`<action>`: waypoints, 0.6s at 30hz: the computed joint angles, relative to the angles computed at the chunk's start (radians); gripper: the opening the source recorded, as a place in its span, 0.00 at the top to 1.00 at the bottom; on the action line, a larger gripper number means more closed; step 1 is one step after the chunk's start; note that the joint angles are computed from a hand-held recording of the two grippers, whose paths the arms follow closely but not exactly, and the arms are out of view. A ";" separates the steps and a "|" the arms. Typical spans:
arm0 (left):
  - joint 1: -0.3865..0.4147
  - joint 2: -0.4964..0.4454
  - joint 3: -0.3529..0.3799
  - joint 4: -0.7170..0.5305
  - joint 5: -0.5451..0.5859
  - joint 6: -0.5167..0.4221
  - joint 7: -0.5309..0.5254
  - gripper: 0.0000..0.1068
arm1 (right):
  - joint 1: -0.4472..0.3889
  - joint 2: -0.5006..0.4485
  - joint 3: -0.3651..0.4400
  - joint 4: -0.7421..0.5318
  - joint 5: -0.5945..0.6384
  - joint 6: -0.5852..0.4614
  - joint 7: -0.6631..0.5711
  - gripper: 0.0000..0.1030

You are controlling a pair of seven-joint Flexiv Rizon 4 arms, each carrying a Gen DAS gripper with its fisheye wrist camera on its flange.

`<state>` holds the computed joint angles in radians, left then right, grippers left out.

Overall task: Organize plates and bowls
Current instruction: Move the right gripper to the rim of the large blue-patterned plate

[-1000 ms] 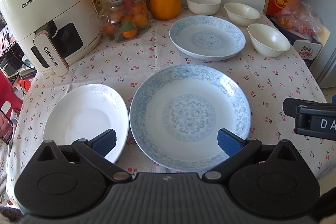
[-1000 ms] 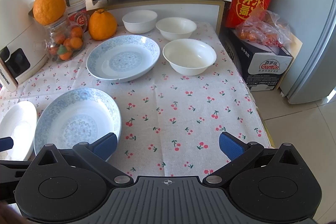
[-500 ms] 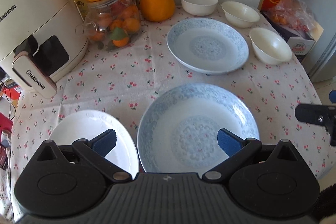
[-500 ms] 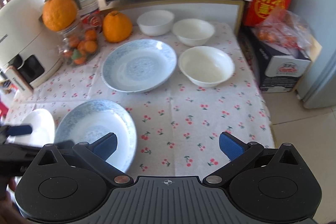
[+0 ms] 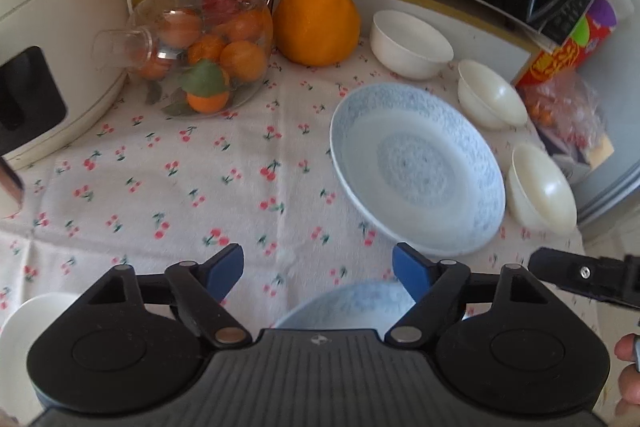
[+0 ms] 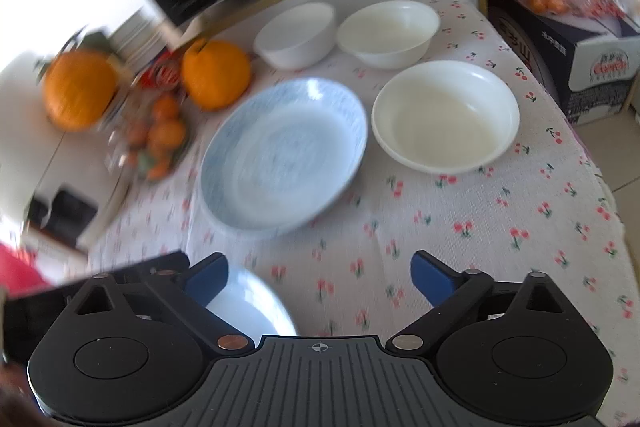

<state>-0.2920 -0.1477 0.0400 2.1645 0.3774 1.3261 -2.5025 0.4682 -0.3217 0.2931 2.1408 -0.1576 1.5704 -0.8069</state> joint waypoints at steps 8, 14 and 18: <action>-0.016 -0.119 0.064 -0.007 -0.065 0.239 -0.019 0.46 | 0.036 -0.122 -0.071 -0.083 0.031 0.093 0.139 0.29; -0.034 -0.201 0.103 -0.005 -0.150 0.385 0.007 0.59 | 0.041 -0.183 -0.077 -0.119 0.053 0.135 0.208 0.42; -0.071 -0.237 0.145 -0.007 -0.189 0.434 0.042 0.73 | 0.077 -0.203 -0.116 -0.129 0.053 0.150 0.242 0.57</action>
